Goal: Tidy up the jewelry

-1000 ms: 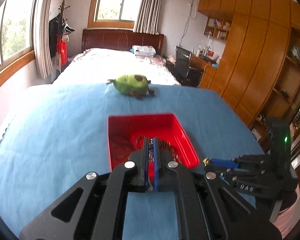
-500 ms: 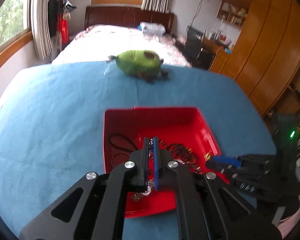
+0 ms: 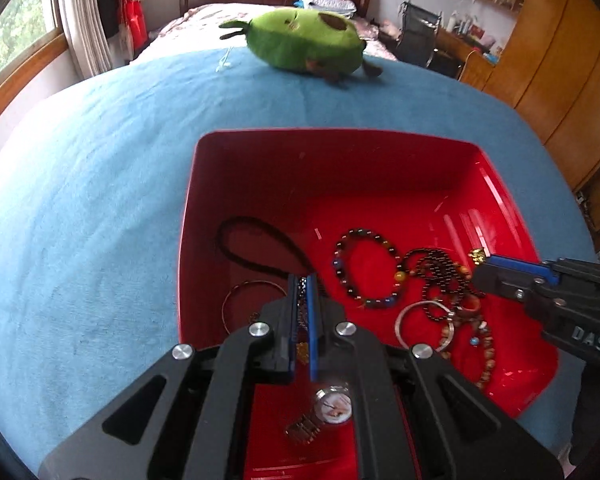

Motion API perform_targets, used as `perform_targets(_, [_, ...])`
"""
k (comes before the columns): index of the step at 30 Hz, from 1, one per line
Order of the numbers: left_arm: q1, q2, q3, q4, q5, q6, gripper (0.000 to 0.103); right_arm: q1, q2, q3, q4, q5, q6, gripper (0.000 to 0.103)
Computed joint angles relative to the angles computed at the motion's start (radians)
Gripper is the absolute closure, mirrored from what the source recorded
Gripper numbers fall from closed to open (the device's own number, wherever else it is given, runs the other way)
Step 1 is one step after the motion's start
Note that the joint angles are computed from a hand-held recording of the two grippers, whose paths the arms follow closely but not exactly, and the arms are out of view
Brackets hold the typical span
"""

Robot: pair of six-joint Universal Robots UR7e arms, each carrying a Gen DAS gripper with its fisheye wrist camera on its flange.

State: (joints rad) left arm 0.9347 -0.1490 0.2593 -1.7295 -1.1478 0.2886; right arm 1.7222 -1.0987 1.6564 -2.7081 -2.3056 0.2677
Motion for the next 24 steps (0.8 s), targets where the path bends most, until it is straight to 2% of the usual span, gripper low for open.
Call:
perform_targets(4, [0.004, 0.042, -0.071, 0.042, 0.011, -0.015, 0.1, 0.001, 0.014, -0.008, 0.001, -0.022, -0.001, 0.084])
perform_targets(5, [0.002, 0.025, -0.035, 0.021, 0.019, -0.015, 0.1, 0.001, 0.018, -0.01, 0.003, -0.024, -0.001, 0.084])
perform_targets(7, [0.002, 0.033, -0.051, 0.035, 0.021, -0.017, 0.097, 0.002, 0.023, -0.012, -0.004, -0.039, -0.003, 0.081])
perform_targets(8, [0.001, 0.036, -0.057, 0.039, 0.024, -0.019, 0.097, 0.005, 0.026, -0.013, -0.006, -0.052, -0.004, 0.078])
perform_targets(9, [0.0, 0.03, -0.046, 0.036, 0.027, -0.02, 0.097, 0.007, 0.028, -0.013, -0.011, -0.063, -0.007, 0.071])
perform_targets(10, [0.0, 0.025, -0.036, 0.032, 0.026, -0.017, 0.096, 0.01, 0.029, -0.008, -0.026, -0.068, -0.017, 0.069])
perform_targets(14, [-0.003, -0.005, 0.016, 0.012, 0.015, -0.018, 0.089, 0.018, 0.019, 0.013, -0.059, -0.065, -0.03, 0.069])
perform_targets(15, [-0.003, -0.025, 0.05, -0.002, 0.003, -0.016, 0.08, 0.023, 0.018, 0.019, -0.07, -0.072, -0.035, 0.069])
perform_targets(16, [-0.005, -0.048, 0.09, -0.021, -0.006, -0.011, 0.055, 0.028, 0.017, 0.022, -0.077, -0.079, -0.039, 0.069])
perform_targets(17, [-0.006, -0.065, 0.115, -0.031, -0.018, -0.007, 0.041, 0.034, 0.017, 0.028, -0.091, -0.087, -0.046, 0.069])
perform_targets(18, [-0.006, -0.097, 0.17, -0.07, -0.043, 0.004, 0.031, 0.039, 0.013, 0.036, -0.103, -0.09, -0.05, 0.065])
perform_targets(21, [-0.009, -0.144, 0.233, -0.096, -0.074, 0.009, 0.03, 0.052, 0.005, 0.055, -0.14, -0.103, -0.058, 0.059])
perform_targets(24, [-0.009, -0.165, 0.246, -0.092, -0.101, -0.007, 0.029, 0.066, -0.006, 0.074, -0.165, -0.113, -0.065, 0.059])
